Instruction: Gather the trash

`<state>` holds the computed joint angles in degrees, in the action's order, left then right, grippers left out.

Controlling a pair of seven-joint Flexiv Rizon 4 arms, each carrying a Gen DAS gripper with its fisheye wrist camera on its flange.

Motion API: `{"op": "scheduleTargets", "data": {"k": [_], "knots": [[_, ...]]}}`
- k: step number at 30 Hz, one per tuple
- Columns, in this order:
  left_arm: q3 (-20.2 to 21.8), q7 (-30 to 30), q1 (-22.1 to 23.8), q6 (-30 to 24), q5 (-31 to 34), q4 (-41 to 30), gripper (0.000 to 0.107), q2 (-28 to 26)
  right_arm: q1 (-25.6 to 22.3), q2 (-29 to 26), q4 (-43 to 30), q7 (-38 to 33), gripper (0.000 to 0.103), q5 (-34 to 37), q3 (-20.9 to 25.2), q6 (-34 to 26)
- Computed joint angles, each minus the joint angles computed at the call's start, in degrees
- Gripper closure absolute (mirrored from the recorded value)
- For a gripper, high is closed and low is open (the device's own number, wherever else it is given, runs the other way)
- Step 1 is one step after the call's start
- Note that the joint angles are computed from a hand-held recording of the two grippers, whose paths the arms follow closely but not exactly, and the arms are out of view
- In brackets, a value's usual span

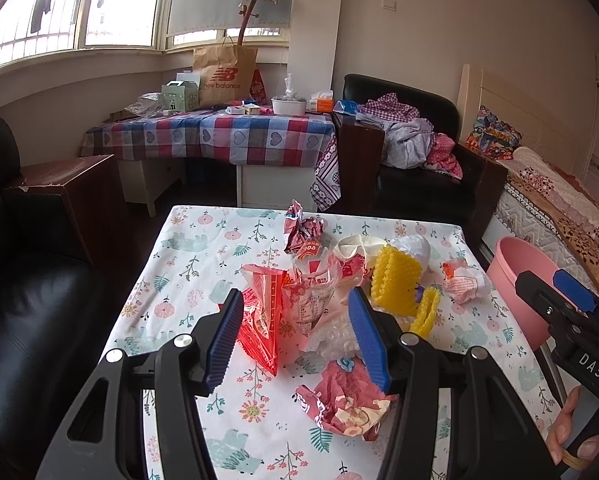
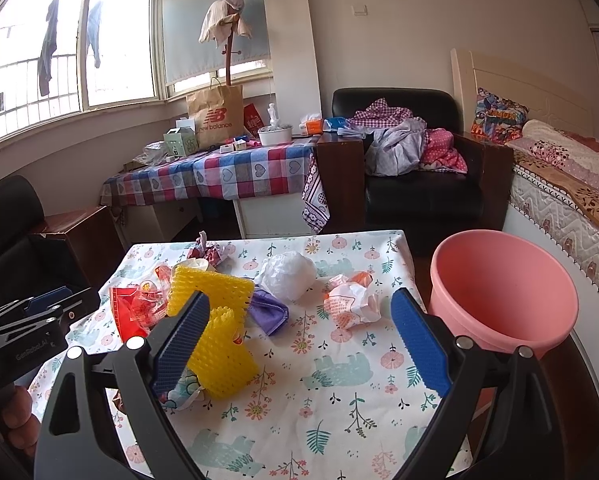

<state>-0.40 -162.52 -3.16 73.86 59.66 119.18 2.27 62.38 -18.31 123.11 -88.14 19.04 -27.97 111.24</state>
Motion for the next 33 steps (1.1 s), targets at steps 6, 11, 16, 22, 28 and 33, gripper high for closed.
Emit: {"op": "scheduleTargets", "data": {"k": [6, 11, 16, 22, 28, 33], "knots": [[0.09, -1.54, -0.12, 2.13, 2.15, 1.11, 0.053, 0.25, -0.66, -0.26, -0.1, 0.22, 0.011, -0.22, 0.71, -0.01], [0.59, 0.78, 0.64, 5.25, 1.91, 2.97, 0.053, 1.08, -4.26, -0.51, -0.13, 0.87, 0.011, -1.58, 4.48, 0.07], [1.81, 6.4, 2.84, 9.18, -2.76, 6.05, 0.053, 1.09, -9.09, -0.77, -0.22, 1.54, 0.011, -3.35, 9.52, 0.35], [3.15, 13.25, 4.54, 13.67, -10.07, 8.03, 0.053, -1.45, -14.88, -1.94, -1.15, 2.83, 0.011, -6.46, 15.46, 0.11], [5.63, 26.1, 4.48, 18.41, -22.8, 9.99, 0.058, -5.47, -24.58, -2.91, -1.92, 6.27, 0.011, -13.26, 24.44, -0.88], [3.56, 38.04, 5.74, 21.22, -35.64, 12.14, 0.069, -8.35, -35.84, -4.43, -2.72, 10.3, 0.011, -22.12, 34.65, -1.27]]}}
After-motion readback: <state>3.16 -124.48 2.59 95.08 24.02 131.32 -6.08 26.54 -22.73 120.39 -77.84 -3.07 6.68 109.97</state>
